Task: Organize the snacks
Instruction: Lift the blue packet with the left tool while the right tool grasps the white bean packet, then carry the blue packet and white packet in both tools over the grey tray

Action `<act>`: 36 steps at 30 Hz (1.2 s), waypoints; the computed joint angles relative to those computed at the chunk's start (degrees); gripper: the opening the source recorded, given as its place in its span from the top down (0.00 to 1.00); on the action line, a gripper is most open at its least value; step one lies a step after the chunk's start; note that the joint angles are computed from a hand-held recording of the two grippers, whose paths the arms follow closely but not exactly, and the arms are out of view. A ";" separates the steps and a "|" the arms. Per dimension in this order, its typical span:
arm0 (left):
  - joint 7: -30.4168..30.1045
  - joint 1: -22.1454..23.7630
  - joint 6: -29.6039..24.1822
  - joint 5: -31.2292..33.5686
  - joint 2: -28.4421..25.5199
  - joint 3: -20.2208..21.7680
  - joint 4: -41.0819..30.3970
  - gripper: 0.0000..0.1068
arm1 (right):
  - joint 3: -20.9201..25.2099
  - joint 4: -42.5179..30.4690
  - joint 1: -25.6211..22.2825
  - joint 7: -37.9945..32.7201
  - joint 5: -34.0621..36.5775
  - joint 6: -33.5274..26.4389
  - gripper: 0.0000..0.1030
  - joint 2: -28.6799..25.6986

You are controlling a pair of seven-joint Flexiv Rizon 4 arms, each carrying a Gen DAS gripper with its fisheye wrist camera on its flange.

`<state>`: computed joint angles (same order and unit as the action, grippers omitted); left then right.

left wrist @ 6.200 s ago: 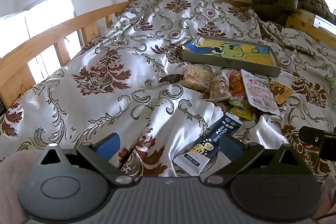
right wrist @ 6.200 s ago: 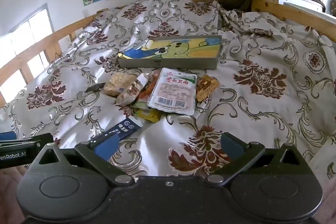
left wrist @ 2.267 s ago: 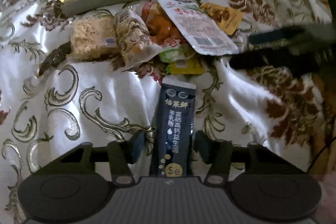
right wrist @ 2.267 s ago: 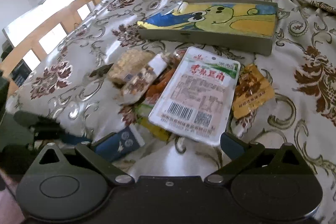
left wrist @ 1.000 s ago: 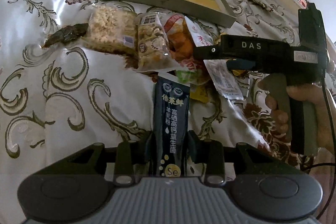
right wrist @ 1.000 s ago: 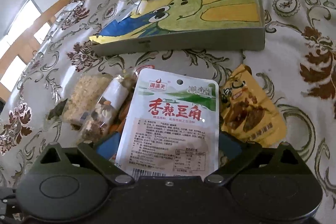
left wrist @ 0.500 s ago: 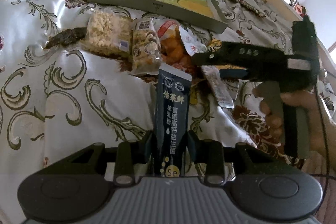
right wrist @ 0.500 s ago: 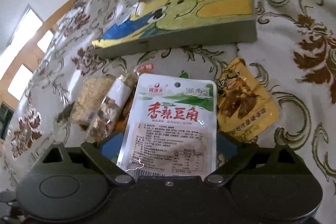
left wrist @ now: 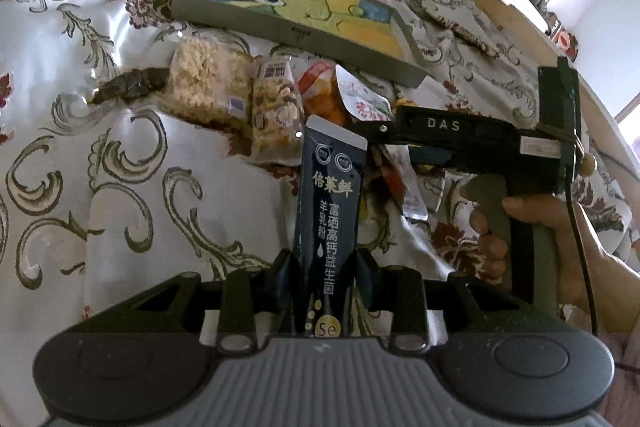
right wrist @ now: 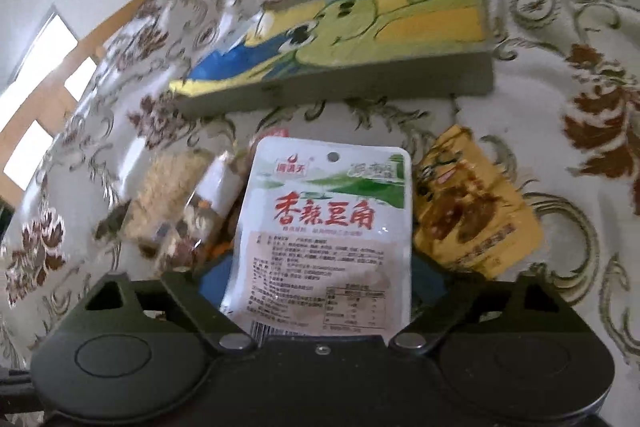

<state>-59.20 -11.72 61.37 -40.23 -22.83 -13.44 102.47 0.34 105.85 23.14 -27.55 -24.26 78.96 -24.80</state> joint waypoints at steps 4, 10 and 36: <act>0.55 0.08 1.11 -1.05 0.01 -0.44 0.25 0.65 | -1.91 1.44 1.32 2.54 -2.10 -0.33 0.24 1.24; 1.73 0.20 3.78 -2.86 0.44 -1.18 1.17 0.65 | -2.29 2.71 1.57 3.93 -5.29 -0.35 0.28 2.47; -6.63 -0.76 6.66 -0.26 -9.70 -1.85 -14.80 0.77 | -18.08 6.81 8.89 17.85 -17.24 15.17 0.29 4.47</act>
